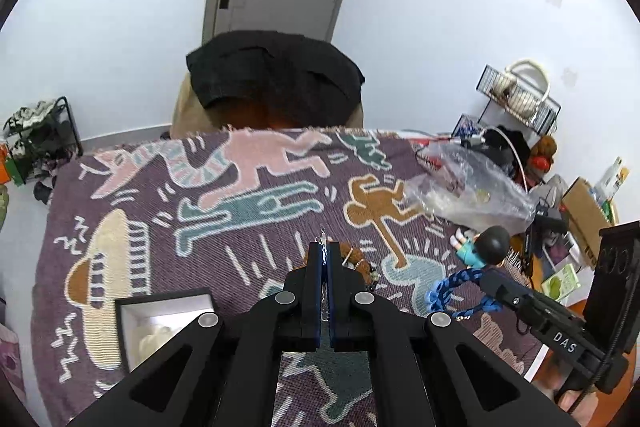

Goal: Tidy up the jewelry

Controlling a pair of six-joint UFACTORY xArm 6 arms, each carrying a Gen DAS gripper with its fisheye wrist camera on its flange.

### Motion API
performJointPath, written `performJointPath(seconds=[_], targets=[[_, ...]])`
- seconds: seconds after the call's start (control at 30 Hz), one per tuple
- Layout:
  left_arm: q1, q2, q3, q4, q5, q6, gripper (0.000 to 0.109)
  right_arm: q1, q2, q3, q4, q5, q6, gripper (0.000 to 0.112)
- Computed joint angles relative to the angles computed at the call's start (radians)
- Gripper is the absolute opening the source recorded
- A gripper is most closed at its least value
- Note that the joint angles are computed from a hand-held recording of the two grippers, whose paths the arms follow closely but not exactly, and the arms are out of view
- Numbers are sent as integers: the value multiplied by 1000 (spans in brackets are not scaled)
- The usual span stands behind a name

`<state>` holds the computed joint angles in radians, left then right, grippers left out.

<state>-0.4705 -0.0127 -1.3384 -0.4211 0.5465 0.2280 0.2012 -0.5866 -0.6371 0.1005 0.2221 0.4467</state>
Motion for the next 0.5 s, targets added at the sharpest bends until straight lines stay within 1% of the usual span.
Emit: performJointPath(seconds=[0.3, 0.5], targets=[[45, -72, 17, -45, -3, 44, 1, 49, 36, -80, -123, 20, 90, 7], [73, -106, 13, -59, 1, 58, 1, 76, 56, -124, -165, 32, 120, 7]])
